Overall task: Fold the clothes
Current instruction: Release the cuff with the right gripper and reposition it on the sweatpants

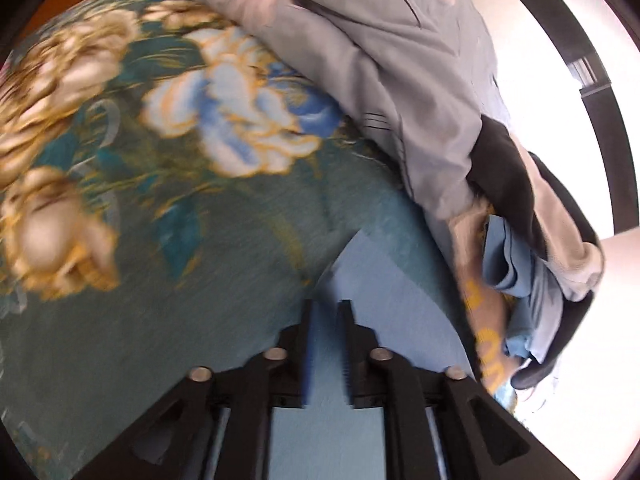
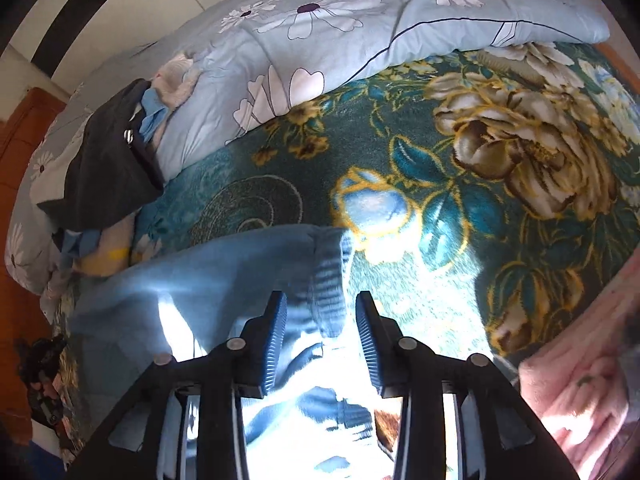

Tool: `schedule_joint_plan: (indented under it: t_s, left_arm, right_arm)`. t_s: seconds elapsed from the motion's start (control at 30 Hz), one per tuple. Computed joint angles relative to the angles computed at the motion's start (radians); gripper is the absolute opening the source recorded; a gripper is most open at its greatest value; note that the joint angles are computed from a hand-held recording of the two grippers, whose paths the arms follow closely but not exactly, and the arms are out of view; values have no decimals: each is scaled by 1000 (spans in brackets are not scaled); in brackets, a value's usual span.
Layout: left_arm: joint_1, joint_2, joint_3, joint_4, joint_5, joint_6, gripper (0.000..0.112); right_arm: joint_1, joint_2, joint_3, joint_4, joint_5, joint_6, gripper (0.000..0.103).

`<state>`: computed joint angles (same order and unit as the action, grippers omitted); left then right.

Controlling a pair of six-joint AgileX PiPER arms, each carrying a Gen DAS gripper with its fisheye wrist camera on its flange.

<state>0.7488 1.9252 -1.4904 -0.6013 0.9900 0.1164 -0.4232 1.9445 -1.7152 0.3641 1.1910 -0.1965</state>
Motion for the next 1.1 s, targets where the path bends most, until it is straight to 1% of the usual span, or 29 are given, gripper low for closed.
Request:
schedule_joint_plan:
  t_s: [0.03,0.1,0.23,0.33,0.37,0.43,0.5,0.6,0.73,0.8,0.83,0.87,0.9,0.93,1.03,1.1]
  left_arm:
    - [27,-42,41,-5,4,23,44]
    - [81,-121,124,10,12,53,52]
    - [223,-264,300,57,44,129,53]
    - [348,-328,413,73,79,196,54]
    - [383,-340,440,78,82,207,54]
    - [446,-331,478,44,105,243,54]
    - [479,-305,499,23,122,262,54]
    - [466,-271,500,46,144,259,54]
    - [457,-281,545,35,103,285,54]
    - [473,-283,559,11,96,310,52]
    - [482,-284,565,-1,94,323,50]
    - [487,-288,569,-1,88,326,46]
    - [492,-293,572,3,81,324,31]
    - [500,-298,574,-1,80,328,4]
    - [534,-323,577,-47,100,340,3]
    - [550,-365,572,-79,137,376,3]
  right_arm:
    - [-14,-39,50,9,7,-17,42]
    - [-49,-123,182,12,8,-49,45]
    - [-153,-257,430,39,11,-94,45]
    - [-241,-282,542,118,21,-126,46]
    - [-260,-282,565,152,24,-147,45]
    - [-281,-268,596,219,25,-183,45]
    - [-282,-247,615,273,10,-179,45]
    - [-261,-230,634,333,-15,-166,45]
    - [-219,-239,654,344,-69,-116,45]
    - [-219,-248,666,355,-86,-97,34]
    - [-219,-252,672,360,-95,-87,15]
    - [-219,-257,677,363,-103,-78,8]
    - [-218,-270,677,355,-105,-71,8]
    - [-217,-283,676,346,-107,-64,7]
    - [-231,-348,670,330,-93,-60,4]
    - [-254,-403,660,325,-70,-64,3]
